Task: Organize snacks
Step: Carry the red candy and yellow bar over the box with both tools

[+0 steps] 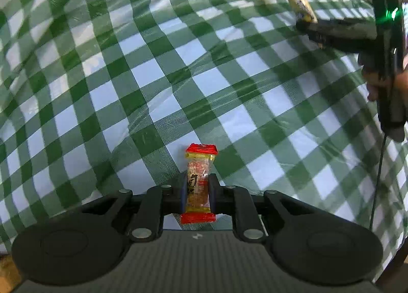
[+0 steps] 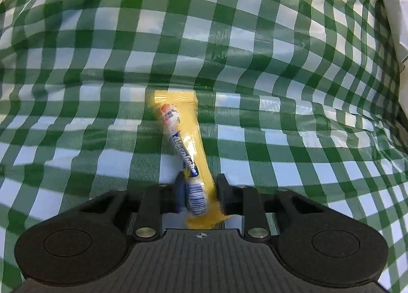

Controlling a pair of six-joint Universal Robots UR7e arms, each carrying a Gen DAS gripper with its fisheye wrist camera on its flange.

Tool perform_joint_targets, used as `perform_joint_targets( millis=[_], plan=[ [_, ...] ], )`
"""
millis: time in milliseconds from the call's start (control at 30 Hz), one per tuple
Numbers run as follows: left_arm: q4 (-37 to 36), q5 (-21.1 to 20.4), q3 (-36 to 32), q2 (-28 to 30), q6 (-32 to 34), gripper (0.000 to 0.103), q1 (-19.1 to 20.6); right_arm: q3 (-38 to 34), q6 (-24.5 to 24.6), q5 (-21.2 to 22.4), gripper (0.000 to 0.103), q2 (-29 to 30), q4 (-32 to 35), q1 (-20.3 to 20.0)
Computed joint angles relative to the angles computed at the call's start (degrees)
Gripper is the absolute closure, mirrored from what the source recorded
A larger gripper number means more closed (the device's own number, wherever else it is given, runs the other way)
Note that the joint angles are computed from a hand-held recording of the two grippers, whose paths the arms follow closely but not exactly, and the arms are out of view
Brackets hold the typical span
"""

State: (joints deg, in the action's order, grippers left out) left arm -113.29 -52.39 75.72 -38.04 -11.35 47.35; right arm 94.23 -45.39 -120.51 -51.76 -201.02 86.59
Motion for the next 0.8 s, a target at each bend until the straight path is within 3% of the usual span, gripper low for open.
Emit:
perform_joint_targets(
  millis=[100, 367, 633, 800],
  plan=[
    [-1.09, -0.47, 2.91, -2.8, -2.41, 0.085, -1.44, 3.12, -1.59, -0.13, 0.077, -1.79, -3.84, 0.91],
    [-3.46, 0.46, 14.12, -12.73, -9.95, 0.085, -8.6, 20.09, 8.69, -1.81, 0.077, -13.96, -7.42, 7.61],
    [0.7, -0.17, 26.03, -26.69, -21.71, 0.085, -16.97, 36.87, 24.65, -10.71, 0.077, -24.1, -4.89, 22.68],
    [10.42, 0.43, 31.23, -36.56, -31.07, 0.085, -22.9, 41.74, 37.83, -16.46, 0.077, -26.45, 2.38, 34.66]
  ],
)
